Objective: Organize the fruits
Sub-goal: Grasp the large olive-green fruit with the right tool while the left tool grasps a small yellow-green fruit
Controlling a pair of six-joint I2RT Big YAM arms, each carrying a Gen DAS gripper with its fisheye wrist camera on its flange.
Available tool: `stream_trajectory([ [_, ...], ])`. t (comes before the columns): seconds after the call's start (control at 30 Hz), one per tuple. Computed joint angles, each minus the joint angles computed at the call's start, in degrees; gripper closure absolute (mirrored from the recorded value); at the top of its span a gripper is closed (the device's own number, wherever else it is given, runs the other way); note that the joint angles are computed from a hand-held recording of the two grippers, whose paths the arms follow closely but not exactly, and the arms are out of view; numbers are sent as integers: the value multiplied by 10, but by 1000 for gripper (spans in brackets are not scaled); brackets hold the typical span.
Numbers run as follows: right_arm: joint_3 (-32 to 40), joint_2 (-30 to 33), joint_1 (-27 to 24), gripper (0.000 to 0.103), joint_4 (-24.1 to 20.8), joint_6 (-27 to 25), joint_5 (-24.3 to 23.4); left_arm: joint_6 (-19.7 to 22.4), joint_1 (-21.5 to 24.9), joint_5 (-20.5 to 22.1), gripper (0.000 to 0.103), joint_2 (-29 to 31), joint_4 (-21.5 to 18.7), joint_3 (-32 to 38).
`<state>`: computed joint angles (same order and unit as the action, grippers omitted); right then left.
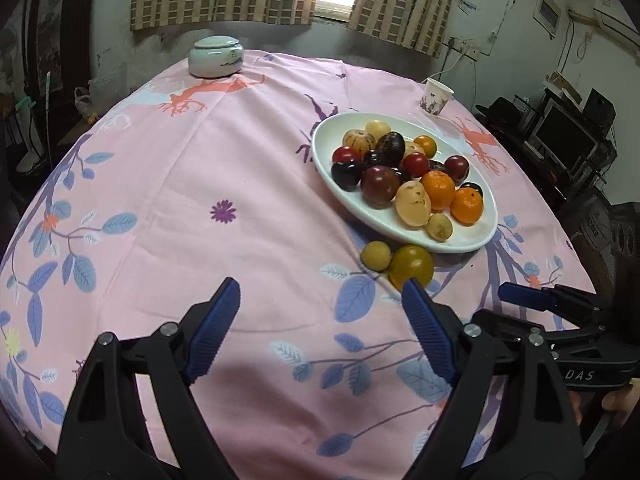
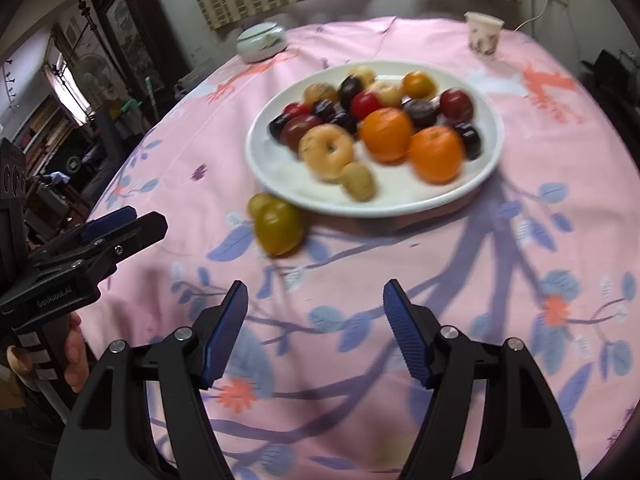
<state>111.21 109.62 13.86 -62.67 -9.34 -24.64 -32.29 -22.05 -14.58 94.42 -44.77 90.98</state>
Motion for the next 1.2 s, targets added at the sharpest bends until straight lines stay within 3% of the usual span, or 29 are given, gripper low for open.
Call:
stream_trajectory([
  [0.13, 12, 12, 20, 32, 12, 1, -14, -4, 3, -19, 18, -32, 17, -44],
  [0.3, 41, 37, 42, 32, 43, 7, 34, -7, 14, -17, 18, -60, 36, -77],
  [0.4, 84, 69, 45, 42, 10, 8, 33, -10, 20, -11, 18, -68, 41, -89],
  [0.53, 103, 87, 50, 64, 5, 4, 62, -12, 22, -7, 18, -70, 44, -92],
  [0.63, 89, 76, 43, 64, 11, 2, 43, -9, 19, -7, 19, -63, 38, -82],
  [0.8, 17, 20, 26, 64, 37, -10, 19, 12, 7, 9, 18, -20, 14, -31],
  [1.1, -71, -41, -32, 64, 75, 9, -6, 75, -12, 24, 20, 114, -40, 124],
  [1.2, -81, -49, -46, 64, 87, 20, -16, 82, -10, 33, 47, 151, -79, 171],
])
